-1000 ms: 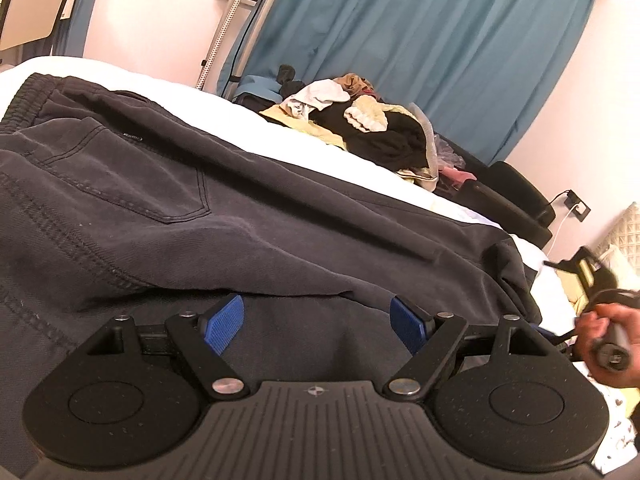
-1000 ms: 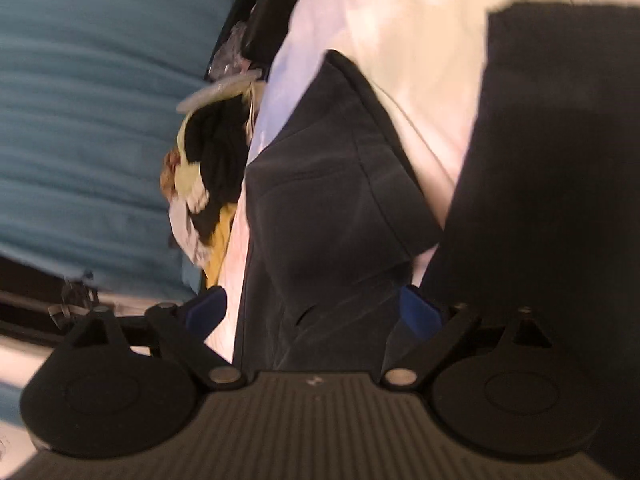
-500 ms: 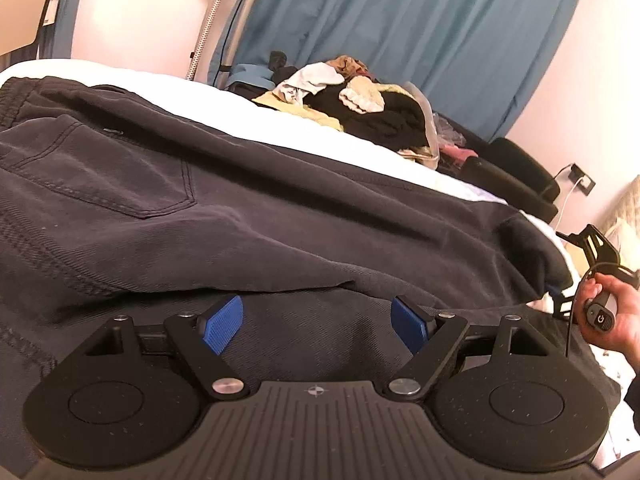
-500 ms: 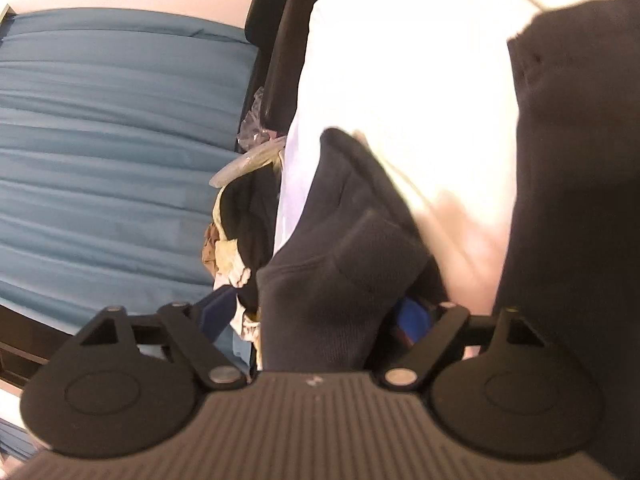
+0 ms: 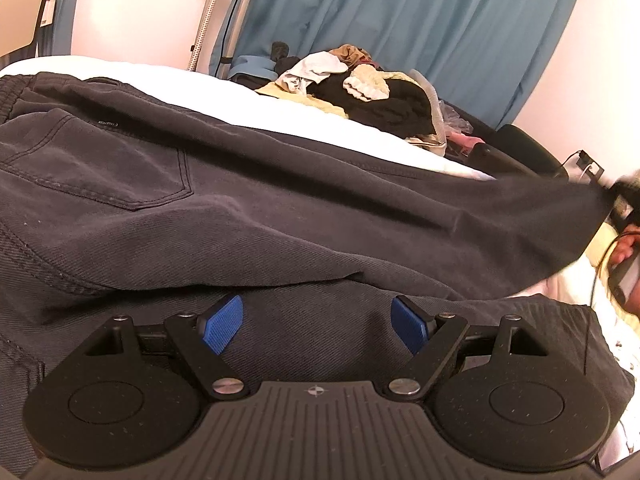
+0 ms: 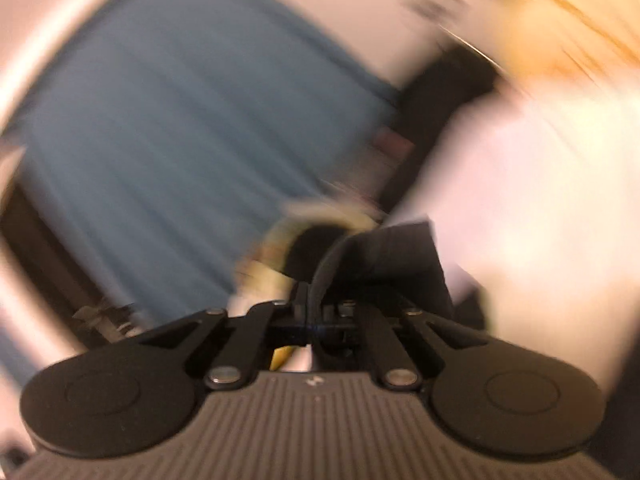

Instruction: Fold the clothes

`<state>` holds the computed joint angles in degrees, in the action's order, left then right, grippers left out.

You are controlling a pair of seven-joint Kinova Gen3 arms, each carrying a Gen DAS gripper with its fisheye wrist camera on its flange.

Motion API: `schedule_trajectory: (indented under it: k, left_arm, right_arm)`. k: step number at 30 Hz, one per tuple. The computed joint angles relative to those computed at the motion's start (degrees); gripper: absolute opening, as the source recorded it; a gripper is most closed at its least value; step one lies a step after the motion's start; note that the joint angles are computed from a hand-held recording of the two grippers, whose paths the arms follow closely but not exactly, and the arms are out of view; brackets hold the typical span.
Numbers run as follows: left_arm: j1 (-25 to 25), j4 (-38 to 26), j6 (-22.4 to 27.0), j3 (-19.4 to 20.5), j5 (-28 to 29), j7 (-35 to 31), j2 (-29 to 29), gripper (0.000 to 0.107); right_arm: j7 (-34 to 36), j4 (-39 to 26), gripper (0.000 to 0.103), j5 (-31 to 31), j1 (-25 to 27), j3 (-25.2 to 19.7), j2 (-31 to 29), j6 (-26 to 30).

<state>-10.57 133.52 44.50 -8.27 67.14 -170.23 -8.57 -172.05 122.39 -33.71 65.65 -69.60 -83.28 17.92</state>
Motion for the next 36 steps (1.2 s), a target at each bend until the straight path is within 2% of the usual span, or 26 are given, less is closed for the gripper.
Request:
schedule_trajectory:
  k: [2,4,9,11,13,15,20,22,24,26,28,30,32,34,36]
  left_arm:
    - [0.03,0.11,-0.1,0.0,-0.05,-0.22,-0.12,0.084]
    - [0.17,0.06,-0.35,0.17,-0.23,-0.03,-0.19,0.085]
    - [0.48,-0.02,-0.13,0.07,-0.52,0.04,-0.34,0.085]
    - [0.57,-0.09,-0.21,0.15,-0.7,0.19,-0.41,0.085]
    - [0.67,-0.17,-0.27,0.16,-0.83,0.19,-0.44,0.085]
    - [0.77,-0.18,-0.38,0.15,-0.81,0.1,-0.43,0.085]
    - [0.73,-0.38,-0.13,-0.03,-0.8,0.13,-0.2,0.085]
    - [0.68,-0.43,-0.04,-0.04,-0.77,0.1,-0.15,0.085]
    - [0.58,-0.4,-0.06,-0.07,-0.68,0.06,-0.12,0.085]
    - [0.46,-0.44,0.15,-0.17,-0.66,0.14,-0.13,0.085]
    - [0.31,-0.54,0.43,-0.27,-0.48,0.13,0.04,0.085]
    - [0.18,-0.56,0.56,-0.28,-0.26,-0.07,0.2,0.085]
    - [0.01,-0.49,0.7,-0.31,0.11,-0.35,0.29,0.085]
    - [-0.25,-0.28,0.96,-0.5,0.74,-0.93,0.2,0.085]
    - [-0.63,0.02,1.37,-0.8,1.48,-1.6,-0.07,0.085]
  right_arm:
    - [1.42,0.03,0.003,0.82,-0.34,1.61,-3.22,1.38]
    - [-0.89,1.38,0.004,-1.52,-1.1,1.89,-4.2,5.8]
    - [-12.54,8.37,0.004,-12.11,-4.29,-1.35,2.71,17.45]
    - [-14.55,9.42,0.004,-16.28,-4.13,-1.09,3.77,21.68]
    - [-12.84,8.53,0.004,-17.18,-2.67,-0.11,2.75,23.49]
    - [-8.26,6.1,0.004,-14.34,-0.9,0.97,3.59,24.5]
    - [3.39,3.14,0.004,-7.1,0.58,2.53,-0.69,15.74]
    - [5.38,2.63,0.004,-6.66,0.21,4.81,-3.71,15.76]
    - [3.64,2.5,0.004,-5.22,-0.29,5.61,-3.02,19.49]
    - [-0.85,3.52,0.003,-3.5,-1.02,3.99,0.11,24.15]
    - [-2.51,5.62,0.003,-5.5,-0.98,2.08,2.78,28.34]
    - [-0.44,7.42,0.003,-9.37,-0.05,0.9,3.4,29.66]
    - [3.16,7.32,0.003,-12.34,1.94,1.33,1.45,31.0]
    - [7.11,4.48,0.005,-11.76,4.02,1.77,0.85,33.62]
    - [8.78,1.14,0.013,-9.17,4.44,2.3,0.03,38.05]
